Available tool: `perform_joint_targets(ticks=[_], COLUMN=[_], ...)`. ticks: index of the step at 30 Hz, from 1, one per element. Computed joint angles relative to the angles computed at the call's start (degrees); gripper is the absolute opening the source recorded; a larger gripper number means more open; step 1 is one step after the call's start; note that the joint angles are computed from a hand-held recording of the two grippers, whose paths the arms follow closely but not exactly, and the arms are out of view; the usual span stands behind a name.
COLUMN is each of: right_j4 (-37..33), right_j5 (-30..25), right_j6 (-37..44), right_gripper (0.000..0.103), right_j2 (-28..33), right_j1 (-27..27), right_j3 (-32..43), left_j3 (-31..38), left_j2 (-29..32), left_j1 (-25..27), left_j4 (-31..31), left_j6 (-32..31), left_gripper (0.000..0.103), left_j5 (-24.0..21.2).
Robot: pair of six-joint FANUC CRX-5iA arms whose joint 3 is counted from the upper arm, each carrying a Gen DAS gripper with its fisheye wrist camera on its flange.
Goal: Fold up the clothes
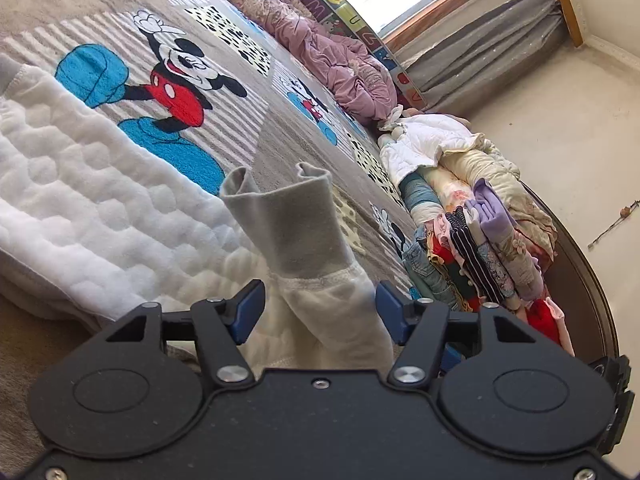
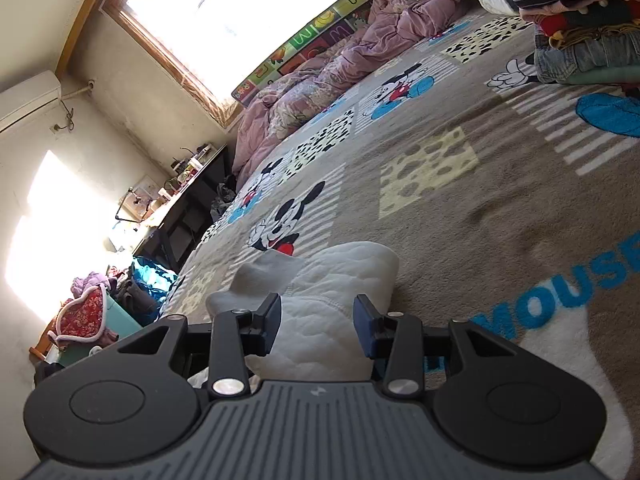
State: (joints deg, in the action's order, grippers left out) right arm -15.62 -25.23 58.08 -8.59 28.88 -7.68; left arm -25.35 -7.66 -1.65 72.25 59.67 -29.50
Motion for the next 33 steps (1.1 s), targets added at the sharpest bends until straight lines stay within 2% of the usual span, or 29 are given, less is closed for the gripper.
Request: perform_joint_targets(ticks=[4, 8, 13, 14, 15, 18, 20, 21, 24, 27, 29, 31, 32, 33], right_j4=[-1.09, -14.79, -19.78, -20.94, -21.95, -26.14, -29.9, -32.12, -37.44, -38.86, -38.32, -38.93, -40.0, -41.36], right_j5=[-0.04, -3.79, -6.04, -6.56, -7.19, -9.04, -9.37, -9.15, -6.47, -2.54, -0.19, 0.98, 1.39, 1.5], right_j6=[-0.63, 11.81, 17.95, 19.21, 20.66, 25.45, 27.24, 27.6, 25.33, 19.9, 16.3, 15.4, 15.75, 16.34], right_gripper=[0.042, 0.042, 0.042, 0.042, 0.042, 0.042, 0.042, 0.042, 0.042, 0.042, 0.042, 0.041, 0.041, 0.041], right_j2=[2.84, 4.4, 4.36, 4.3, 4.2, 3.49, 2.43, 1.84, -0.21, -2.12, -2.89, -3.04, -2.88, -2.62], right_j1=[-0.5, -3.52, -4.76, -5.18, -5.57, -7.26, -8.98, -10.08, -13.14, -14.87, -15.33, -16.21, -16.88, -17.6], right_j3=[0.43, 3.36, 4.22, 4.41, 4.61, 4.71, 3.75, 3.01, -0.43, -4.19, -6.07, -6.81, -6.89, -6.82], left_j3=[5.21, 10.52, 14.04, 14.8, 15.5, 17.41, 18.31, 18.72, 20.09, 21.83, 24.27, 25.35, 25.54, 25.51], left_j2=[3.8, 6.65, 8.27, 8.36, 8.39, 8.33, 8.23, 8.18, 8.24, 8.97, 9.39, 9.74, 9.91, 10.04], left_j1=[1.45, 2.18, 1.58, 1.31, 1.0, -0.11, -0.93, -1.49, -3.54, -4.93, -6.15, -7.34, -7.88, -8.46], left_j4=[-5.54, -14.49, -20.48, -22.45, -24.18, -28.46, -30.13, -30.76, -32.45, -34.54, -41.12, -43.71, -43.89, -43.41], left_j6=[5.88, 12.55, 15.15, 15.85, 16.32, 16.59, 15.35, 14.3, 10.62, 9.83, 13.23, 14.22, 13.99, 12.72], left_gripper=[0.067, 0.068, 0.068, 0.064, 0.053, 0.033, 0.025, 0.024, 0.024, 0.024, 0.024, 0.037, 0.053, 0.059], left_j5=[-3.19, -5.27, -4.91, -4.57, -4.28, -3.72, -3.43, -3.22, -2.59, -3.19, -3.48, -3.46, -3.34, -3.2])
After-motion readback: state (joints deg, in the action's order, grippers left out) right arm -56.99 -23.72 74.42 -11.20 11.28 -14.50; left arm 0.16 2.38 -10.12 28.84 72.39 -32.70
